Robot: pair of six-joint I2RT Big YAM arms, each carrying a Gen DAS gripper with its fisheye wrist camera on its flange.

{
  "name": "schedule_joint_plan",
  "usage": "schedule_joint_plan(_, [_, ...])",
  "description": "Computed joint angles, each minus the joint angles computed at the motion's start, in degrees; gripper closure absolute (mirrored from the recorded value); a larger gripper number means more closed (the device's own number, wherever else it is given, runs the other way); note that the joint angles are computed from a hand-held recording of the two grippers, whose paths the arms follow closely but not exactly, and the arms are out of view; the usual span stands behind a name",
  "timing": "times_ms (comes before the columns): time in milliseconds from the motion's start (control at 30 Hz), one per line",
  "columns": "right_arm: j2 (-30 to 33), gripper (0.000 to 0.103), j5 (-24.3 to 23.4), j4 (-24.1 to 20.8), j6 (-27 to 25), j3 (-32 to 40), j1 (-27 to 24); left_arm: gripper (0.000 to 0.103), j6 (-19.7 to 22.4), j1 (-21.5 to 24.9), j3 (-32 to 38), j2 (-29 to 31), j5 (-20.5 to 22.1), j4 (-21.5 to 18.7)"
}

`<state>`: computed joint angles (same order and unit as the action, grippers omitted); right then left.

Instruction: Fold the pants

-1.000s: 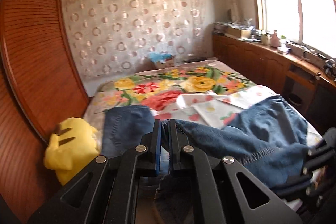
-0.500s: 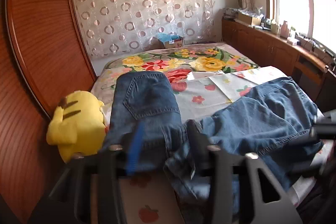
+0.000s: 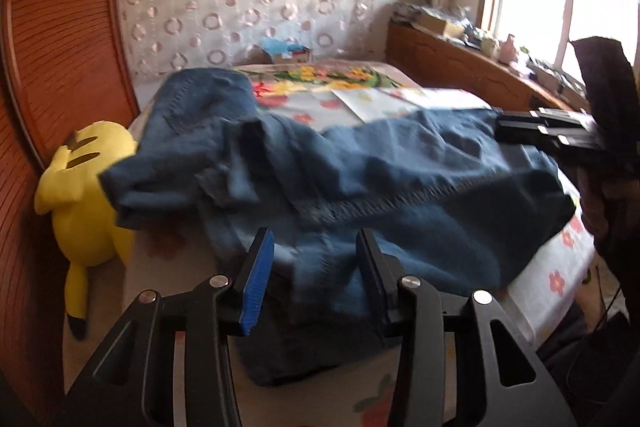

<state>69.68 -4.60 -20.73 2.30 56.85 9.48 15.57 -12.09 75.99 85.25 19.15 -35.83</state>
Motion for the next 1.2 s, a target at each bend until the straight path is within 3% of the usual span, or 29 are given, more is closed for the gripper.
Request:
schedule_joint_plan(33, [-0.24, 0.058, 0.01, -0.48, 0.23, 0.06, -0.09, 0.064, 0.19, -0.43, -0.04, 0.21, -0.25, -0.48])
schedule_joint_plan(167, [2.1, 0.058, 0.7, -1.41, 0.85, 2.9, 0.4, 0.093, 1.25, -1.09, -1.47, -0.58, -0.31, -0.6])
schedule_joint_plan(233, [2.54, 0.058, 1.72, -1.38, 0.91, 3.43, 1.15, 0.097, 1.33, -0.89, -3.11, -2.71, -0.25, 0.92])
schedule_joint_plan(367, [4.42, 0.058, 2.57, -1.76, 0.77, 5.08, 1.91, 0.1, 1.43, 1.55, -5.2, -8.06, 2.65, 1.34])
schedule_joint_plan(500, [4.27, 0.058, 1.59, -0.64, -0.11, 3.89, 1.19, 0.1, 2.31, 5.09, -6.63, -12.59, 5.51, -1.96])
schedule_joint_plan(567, [4.48, 0.058, 0.49, -0.28, -0.42, 3.87, 0.75, 0.1, 3.3, 6.0, -7.15, -13.46, 4.54, -3.78])
schedule_joint_plan(667, [5.07, 0.058, -0.54, 0.37, -1.08, 3.8, 0.39, 0.1, 2.55, 6.67, -7.78, -13.52, 2.39, -3.35])
schedule_joint_plan(767, [5.41, 0.058, -1.4, 0.4, -1.47, 3.81, 0.18, 0.099, 1.12, 7.18, -7.29, -12.36, 1.17, -2.83])
schedule_joint_plan(833, [5.38, 0.058, -1.85, 0.43, -1.81, 3.64, -0.05, 0.087, 0.37, 6.95, -6.29, -10.98, 0.15, -2.36])
schedule_joint_plan(900, [5.19, 0.058, -2.4, 0.31, -2.34, 3.36, -0.39, 0.063, 0.04, 6.53, -5.62, -9.76, -0.13, -1.33])
schedule_joint_plan(933, [5.11, 0.058, -2.56, 0.19, -2.63, 3.3, -0.6, 0.06, -0.34, 6.38, -4.85, -8.81, -0.1, -0.85])
schedule_joint_plan(1200, [4.71, 0.058, -3.69, 0.1, -3.04, 2.17, -2.22, 0.06, -4.15, 4.82, 3.66, 0.42, -1.31, 0.76])
